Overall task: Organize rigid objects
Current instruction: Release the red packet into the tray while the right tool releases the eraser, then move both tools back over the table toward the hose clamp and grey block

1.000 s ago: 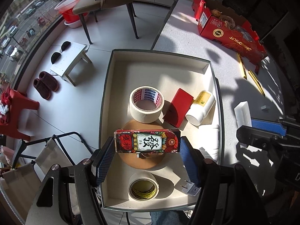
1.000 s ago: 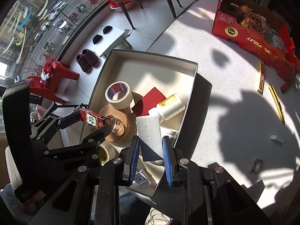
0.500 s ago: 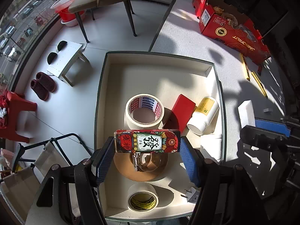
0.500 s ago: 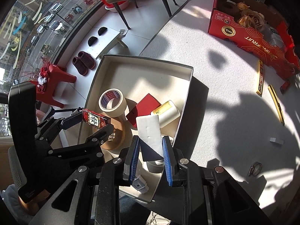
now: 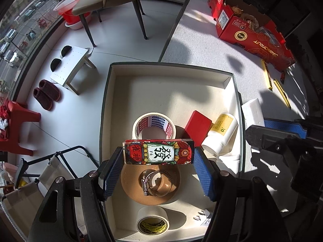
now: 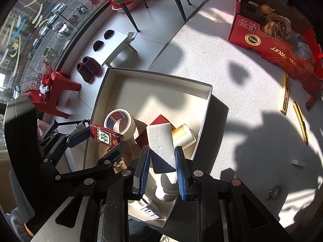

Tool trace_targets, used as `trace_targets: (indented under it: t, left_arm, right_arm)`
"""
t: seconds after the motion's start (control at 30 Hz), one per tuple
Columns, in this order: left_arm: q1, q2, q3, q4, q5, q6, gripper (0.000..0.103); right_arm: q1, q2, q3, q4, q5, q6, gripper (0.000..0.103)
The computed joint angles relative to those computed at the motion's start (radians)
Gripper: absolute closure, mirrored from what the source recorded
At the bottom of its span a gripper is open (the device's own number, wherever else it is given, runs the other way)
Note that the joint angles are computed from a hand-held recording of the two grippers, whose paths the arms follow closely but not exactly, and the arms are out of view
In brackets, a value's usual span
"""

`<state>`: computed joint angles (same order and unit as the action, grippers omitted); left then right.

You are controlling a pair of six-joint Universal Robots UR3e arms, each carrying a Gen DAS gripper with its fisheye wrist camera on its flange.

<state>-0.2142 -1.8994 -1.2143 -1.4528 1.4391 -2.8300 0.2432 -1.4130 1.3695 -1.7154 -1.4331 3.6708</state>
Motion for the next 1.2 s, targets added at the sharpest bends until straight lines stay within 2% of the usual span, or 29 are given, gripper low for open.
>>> trace_targets:
  t: [0.83, 0.87, 0.93, 0.97, 1.0, 1.07, 1.17, 1.2]
  left_arm:
    - [-0.044, -0.094, 0.107, -0.039, 0.047, -0.023, 0.031]
    - [-0.047, -0.096, 0.11, -0.042, 0.052, -0.025, 0.03]
    - [-0.049, -0.095, 0.11, -0.044, 0.053, -0.028, 0.022]
    - [-0.046, -0.093, 0.108, -0.044, 0.049, -0.026, 0.022]
    - [-0.044, -0.091, 0.107, -0.048, 0.046, -0.025, 0.021]
    - [-0.035, -0.096, 0.122, -0.082, 0.035, -0.035, 0.015]
    - [-0.017, -0.108, 0.145, -0.137, 0.015, -0.051, 0.0]
    - [-0.011, -0.096, 0.127, -0.127, 0.004, -0.055, 0.0]
  right_arm:
    - [-0.028, 0.119, -0.049, -0.027, -0.005, -0.036, 0.077]
    - [-0.026, 0.119, -0.049, -0.032, -0.009, -0.033, 0.077]
    - [-0.026, 0.121, -0.05, -0.034, -0.009, -0.032, 0.076]
    - [-0.028, 0.123, -0.052, -0.027, -0.002, -0.034, 0.071]
    - [-0.03, 0.121, -0.05, -0.023, 0.0, -0.033, 0.053]
    - [-0.027, 0.097, -0.028, -0.035, -0.027, -0.011, 0.036]
    - [-0.042, 0.06, 0.011, -0.044, -0.024, 0.006, 0.036]
    - [-0.047, 0.049, 0.023, -0.044, -0.02, 0.009, 0.036]
